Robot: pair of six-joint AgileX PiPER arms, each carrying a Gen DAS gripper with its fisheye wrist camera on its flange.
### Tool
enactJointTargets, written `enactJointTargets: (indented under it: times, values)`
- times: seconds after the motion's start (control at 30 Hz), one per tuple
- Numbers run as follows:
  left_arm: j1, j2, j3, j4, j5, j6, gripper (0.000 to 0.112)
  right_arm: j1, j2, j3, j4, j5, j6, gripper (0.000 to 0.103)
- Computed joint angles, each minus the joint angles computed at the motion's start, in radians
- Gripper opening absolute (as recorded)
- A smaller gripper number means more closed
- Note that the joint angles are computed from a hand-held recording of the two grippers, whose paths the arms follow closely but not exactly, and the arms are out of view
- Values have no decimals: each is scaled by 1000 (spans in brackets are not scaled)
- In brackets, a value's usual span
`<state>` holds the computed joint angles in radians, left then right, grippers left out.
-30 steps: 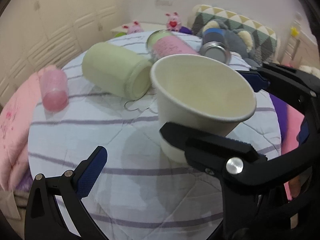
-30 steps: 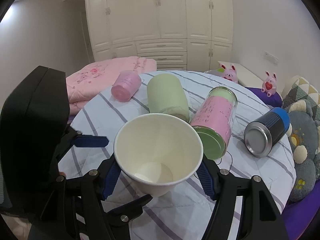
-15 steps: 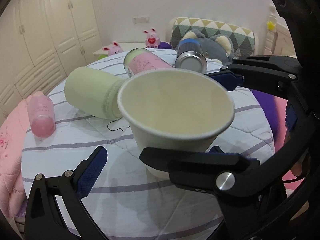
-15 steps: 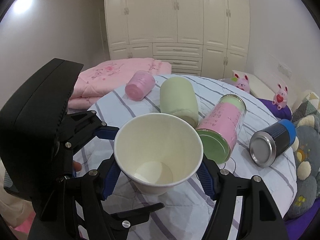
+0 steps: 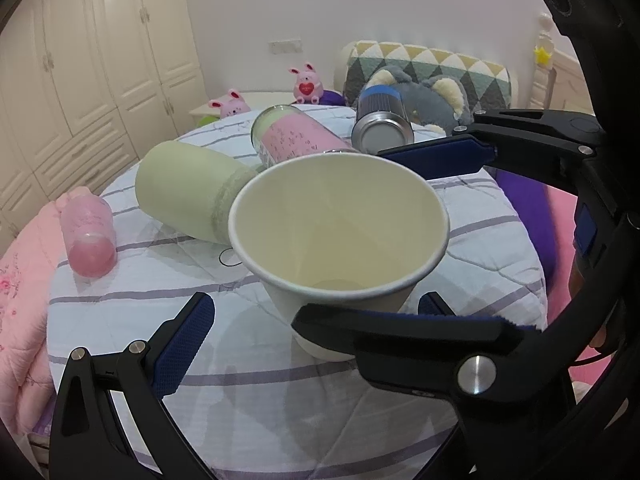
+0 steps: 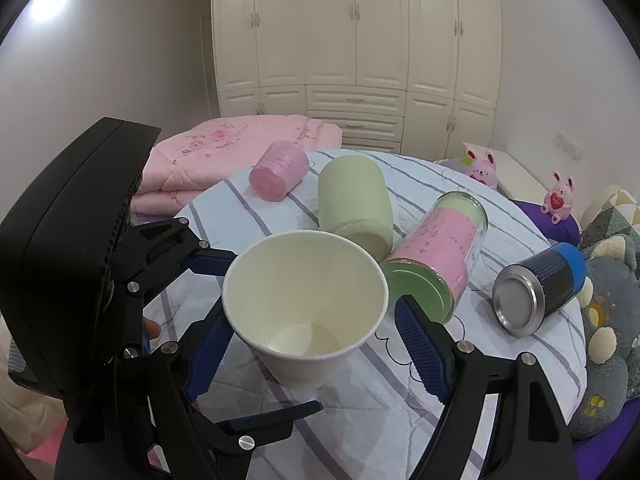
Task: Flip cup upright
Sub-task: 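Lower the upright cup onto the tablecloth and open the right gripper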
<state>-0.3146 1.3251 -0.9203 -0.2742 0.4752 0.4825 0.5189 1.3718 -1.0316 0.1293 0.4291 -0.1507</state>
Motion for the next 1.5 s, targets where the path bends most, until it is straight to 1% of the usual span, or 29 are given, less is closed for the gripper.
enactJointTargets:
  times: [0.5,0.57,0.7,0.8,1.0,1.13,1.3,1.43,1.5]
  values:
    - [-31,-70,15,113,-1,-125,103,54,-65,17,-198,16,209,82]
    - [-47,-82,16,154,2,-168,103,62,-76,21,-220,18,233,82]
    - [-62,-106,17,190,10,-207,103,72,-101,32,-252,20,268,82]
    - [-93,-133,22,263,17,-278,103,81,-124,42,-268,24,288,82]
    - [-143,-183,32,367,34,-389,103,106,-173,61,-324,36,341,82]
    - [-181,-221,46,455,52,-481,103,142,-202,72,-437,61,442,82]
    - [-261,-277,61,667,103,-697,103,157,-253,89,-475,80,484,82]
    - [-292,-320,66,734,134,-791,103,170,-286,101,-512,102,537,82]
    - [-320,-335,68,797,156,-861,103,175,-294,103,-534,116,566,82]
